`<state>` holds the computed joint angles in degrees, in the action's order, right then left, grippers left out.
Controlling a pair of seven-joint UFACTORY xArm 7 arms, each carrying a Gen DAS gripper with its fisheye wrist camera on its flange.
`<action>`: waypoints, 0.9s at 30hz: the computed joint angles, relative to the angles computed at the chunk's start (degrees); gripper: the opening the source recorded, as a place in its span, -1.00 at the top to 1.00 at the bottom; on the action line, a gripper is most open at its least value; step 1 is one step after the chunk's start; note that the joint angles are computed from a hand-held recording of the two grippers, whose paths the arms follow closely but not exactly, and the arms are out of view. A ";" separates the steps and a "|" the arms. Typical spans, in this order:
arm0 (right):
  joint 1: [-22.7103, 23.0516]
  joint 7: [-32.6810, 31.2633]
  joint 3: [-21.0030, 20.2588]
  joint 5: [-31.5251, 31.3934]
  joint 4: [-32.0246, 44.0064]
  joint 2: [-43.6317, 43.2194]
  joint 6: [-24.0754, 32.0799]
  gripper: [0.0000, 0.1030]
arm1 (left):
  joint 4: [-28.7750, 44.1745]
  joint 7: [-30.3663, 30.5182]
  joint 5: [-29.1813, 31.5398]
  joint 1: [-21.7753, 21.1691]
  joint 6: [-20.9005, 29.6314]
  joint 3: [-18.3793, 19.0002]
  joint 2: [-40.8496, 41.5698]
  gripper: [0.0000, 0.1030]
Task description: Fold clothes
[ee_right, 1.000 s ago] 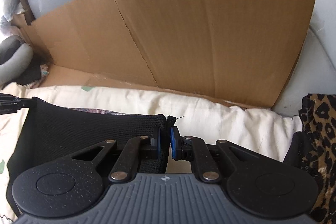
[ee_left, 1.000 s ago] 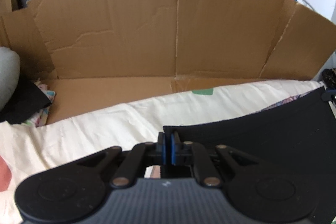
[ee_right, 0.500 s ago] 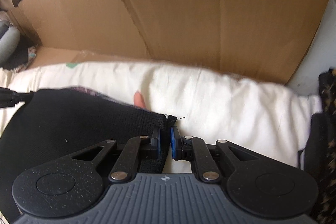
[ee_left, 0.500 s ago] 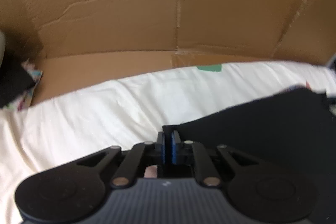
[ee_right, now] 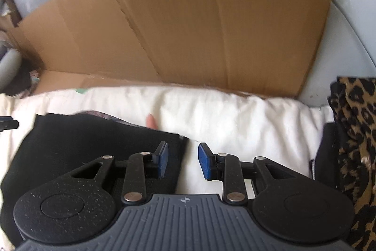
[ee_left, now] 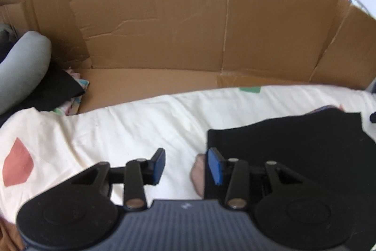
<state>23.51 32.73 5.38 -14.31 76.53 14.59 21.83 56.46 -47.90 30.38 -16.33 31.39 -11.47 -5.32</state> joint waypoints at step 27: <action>4.39 -23.04 4.24 11.55 11.52 9.85 -3.06 0.48 | 6.50 -9.77 8.48 -8.79 -10.90 2.19 11.21 0.53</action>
